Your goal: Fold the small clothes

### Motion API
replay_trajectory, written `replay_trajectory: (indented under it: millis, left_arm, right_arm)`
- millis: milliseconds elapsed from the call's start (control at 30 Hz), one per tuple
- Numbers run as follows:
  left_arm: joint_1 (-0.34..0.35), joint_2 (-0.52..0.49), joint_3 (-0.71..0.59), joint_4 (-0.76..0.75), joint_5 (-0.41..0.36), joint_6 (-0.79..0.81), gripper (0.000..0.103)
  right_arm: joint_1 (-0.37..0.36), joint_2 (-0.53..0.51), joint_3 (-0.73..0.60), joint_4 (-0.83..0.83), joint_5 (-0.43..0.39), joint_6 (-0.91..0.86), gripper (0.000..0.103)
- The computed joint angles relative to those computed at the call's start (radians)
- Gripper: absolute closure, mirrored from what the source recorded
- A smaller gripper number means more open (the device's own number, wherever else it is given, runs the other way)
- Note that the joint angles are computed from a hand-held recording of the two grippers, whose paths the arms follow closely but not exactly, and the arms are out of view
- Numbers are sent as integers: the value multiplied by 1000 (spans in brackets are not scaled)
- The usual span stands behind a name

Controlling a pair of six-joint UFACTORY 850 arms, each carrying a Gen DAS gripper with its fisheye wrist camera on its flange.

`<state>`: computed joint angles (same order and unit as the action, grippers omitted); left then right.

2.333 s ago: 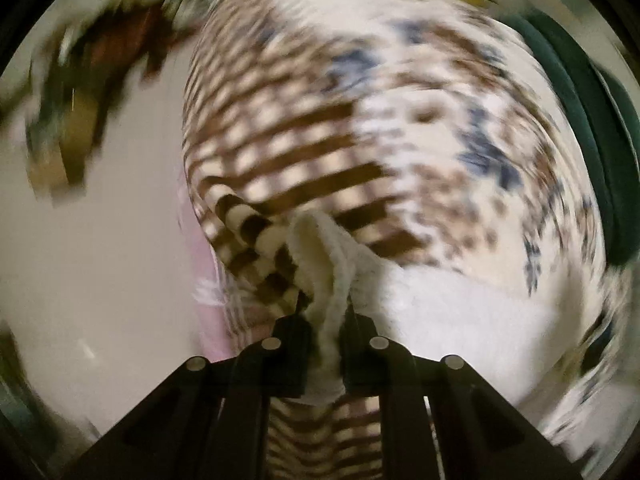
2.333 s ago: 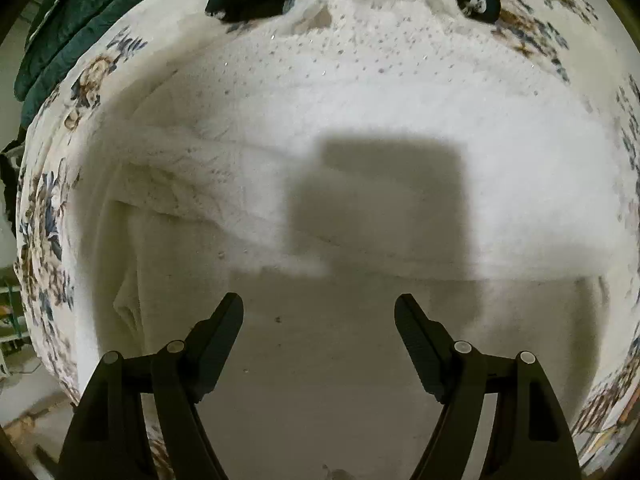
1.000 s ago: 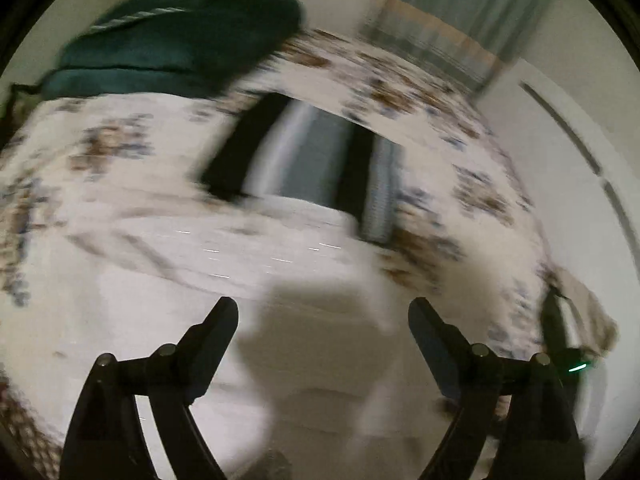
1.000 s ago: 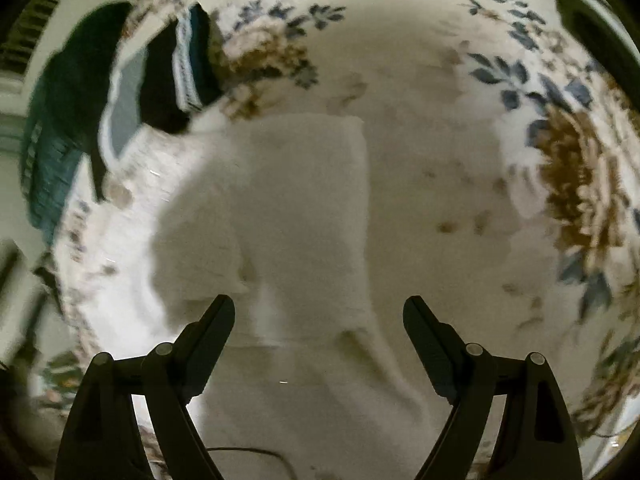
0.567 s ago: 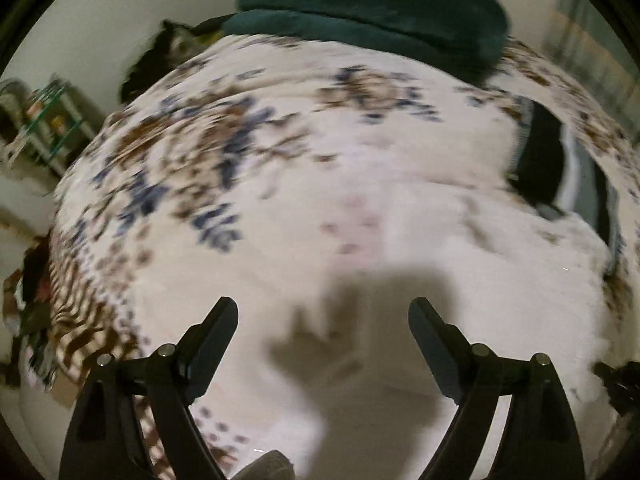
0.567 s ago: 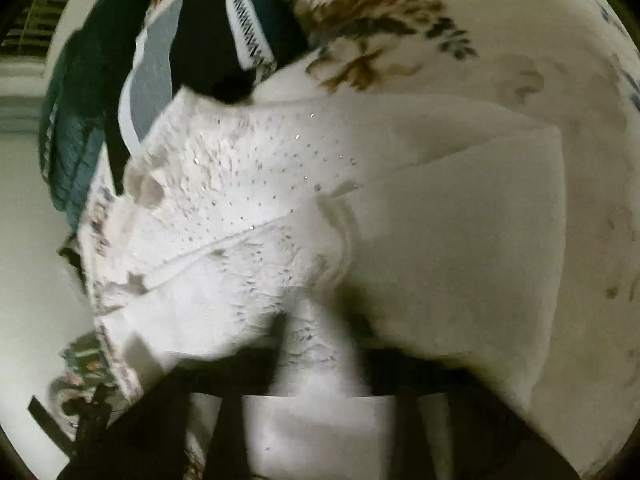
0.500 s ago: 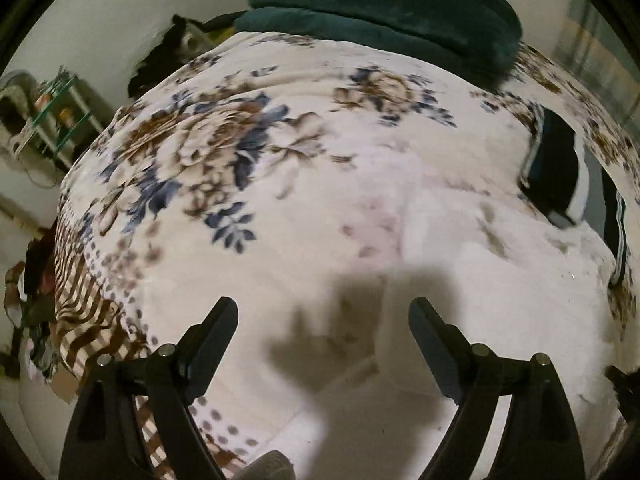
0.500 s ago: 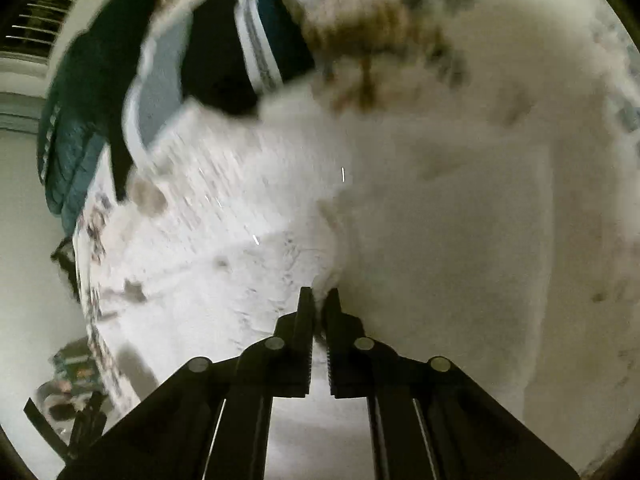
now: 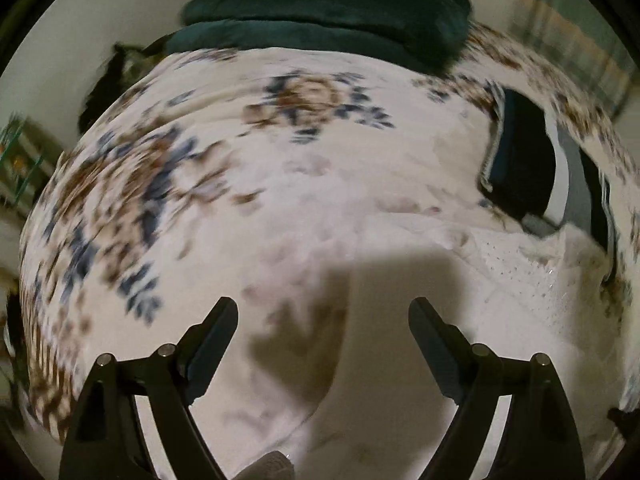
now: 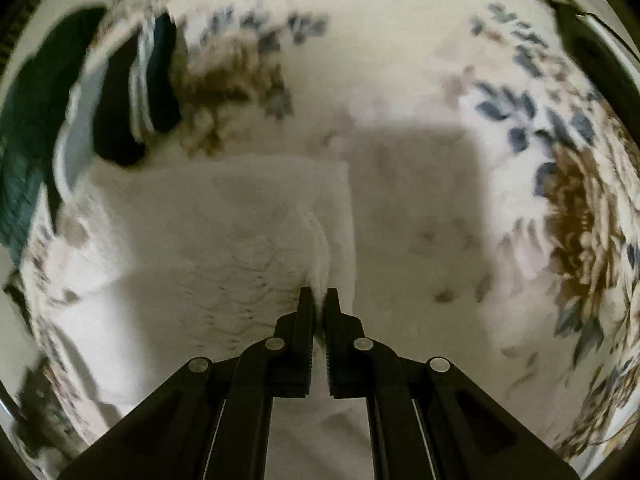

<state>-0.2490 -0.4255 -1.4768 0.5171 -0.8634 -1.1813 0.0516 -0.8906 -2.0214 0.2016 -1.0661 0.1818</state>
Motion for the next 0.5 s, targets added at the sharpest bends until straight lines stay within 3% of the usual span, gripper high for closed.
replay_trajectory:
  millis: [33,100,133,200,267,500]
  left_arm:
    - [0,-31,-27,1,-11,38,16]
    - [3,-93,-75,-9,-35,126,16]
    - [7,-108,-87,-27,-44,179,16]
    - [11,-110,-88,-45,-35,209,16]
    - [12,-91,-64,-57,-7,215,16]
    - [42,-83,-27,-189,11,269,16]
  right_arm:
    - [1,-17,-16,-9,-21,10,96]
    - [3,-31,-37,-26,-42,35,71]
    - [6,-29,-44,-45,-45,51,64]
    - [9,10,-11,-32,3,47,48]
    - [17,42,22,3,38,-8,40]
    - [50,-23,-17,-51,-66,-18,40]
